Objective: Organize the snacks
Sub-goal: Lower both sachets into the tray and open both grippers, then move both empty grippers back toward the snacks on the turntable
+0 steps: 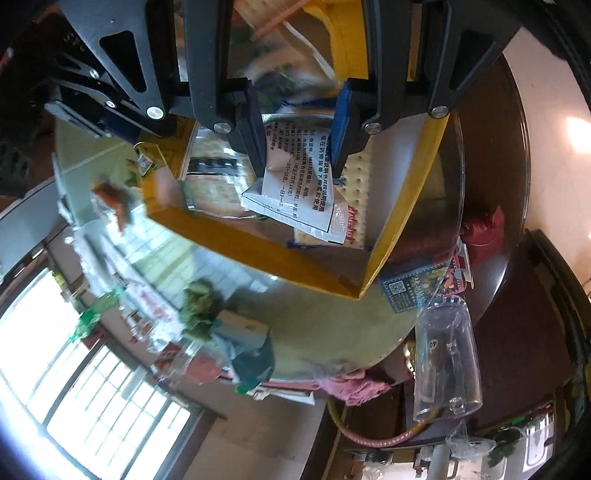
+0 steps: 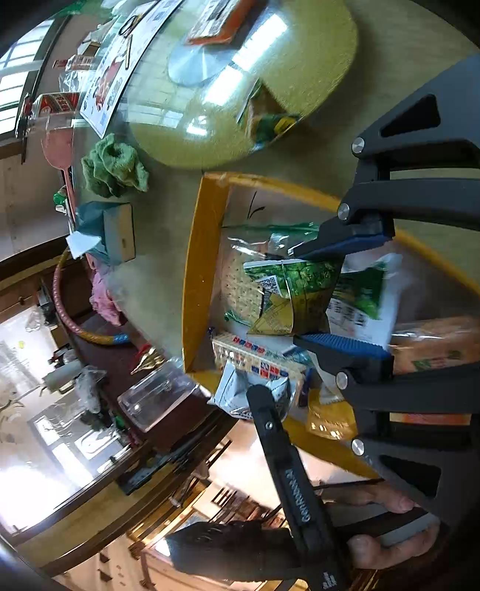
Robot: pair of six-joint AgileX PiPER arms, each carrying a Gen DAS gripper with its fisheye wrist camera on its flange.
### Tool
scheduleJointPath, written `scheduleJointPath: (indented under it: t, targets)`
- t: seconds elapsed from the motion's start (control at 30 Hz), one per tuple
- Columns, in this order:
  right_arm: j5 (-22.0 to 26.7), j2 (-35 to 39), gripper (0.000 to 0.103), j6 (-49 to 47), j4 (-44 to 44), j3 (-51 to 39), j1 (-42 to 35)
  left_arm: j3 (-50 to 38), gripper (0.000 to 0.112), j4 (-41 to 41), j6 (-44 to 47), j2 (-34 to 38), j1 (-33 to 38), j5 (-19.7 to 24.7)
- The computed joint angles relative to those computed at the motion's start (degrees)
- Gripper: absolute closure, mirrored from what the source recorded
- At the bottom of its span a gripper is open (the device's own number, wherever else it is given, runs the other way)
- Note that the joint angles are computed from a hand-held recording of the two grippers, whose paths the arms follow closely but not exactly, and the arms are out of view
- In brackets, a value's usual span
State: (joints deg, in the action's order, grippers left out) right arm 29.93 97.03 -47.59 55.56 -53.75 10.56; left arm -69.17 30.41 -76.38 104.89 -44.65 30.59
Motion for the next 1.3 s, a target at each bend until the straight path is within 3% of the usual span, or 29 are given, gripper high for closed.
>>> scheduleJointPath:
  t: [0.13,0.23,0.27,0.33,0.43,0.53,0.73,0.87,0.97,1.07,1.17,1.3]
  targets:
    - [-3.0,2.16,0.057,3.85,-4.01,-1.43,2.34,-0.78,0.076,-4.32,3.92,1.38,0.68,0.13]
    - [-2.56,2.8,0.053,-0.75,0.6,-0.55,1.32,-1.71,0.049,-3.24,2.85,1.5,0.18,2.27]
    - [-1.61,2.37,0.046,-3.71,3.42,0.15,0.36,-1.47,0.04,-2.33,1.83,1.11,-0.05,2.44]
    - [0.47,1.13,0.036,-7.21,7.64,1.28,-1.42,-0.72,0.033,0.53,-1.98,0.24,-0.89,3.36]
    - [2.26,-3.11,0.025,-13.44,14.09,4.8,-4.0,-1.04,0.032,2.44,-5.0,-0.18,-2.33,6.92]
    - [4.48,-9.13,0.024,-17.13,16.99,9.32,-7.34,-0.09,0.032,10.18,-13.47,-2.28,-6.79,11.42]
    - [8.04,-19.61,0.024,-24.82,20.1,19.45,-15.82,-4.36,0.032,19.11,-23.22,-1.08,-19.34,29.1]
    - [11.56,-22.38,0.024,-29.67,19.8,25.51,-24.81,-8.21,0.032,20.0,-24.87,0.59,-25.34,33.53]
    - [18.14,-21.04,0.024,-31.19,16.11,26.33,-33.64,-10.84,0.032,20.55,-26.57,1.61,-28.35,32.87]
    - [23.96,-18.0,0.024,-32.19,11.77,25.99,-42.79,-13.24,0.032,18.82,-25.21,2.64,-29.33,28.15]
    - [22.36,-17.54,0.024,-30.77,7.82,25.91,-48.26,-17.26,0.032,14.14,-19.17,5.03,-28.39,23.67]
    - [20.76,-16.14,0.024,-32.0,4.58,25.32,-54.58,-23.12,0.032,12.15,-15.99,9.25,-29.67,24.39]
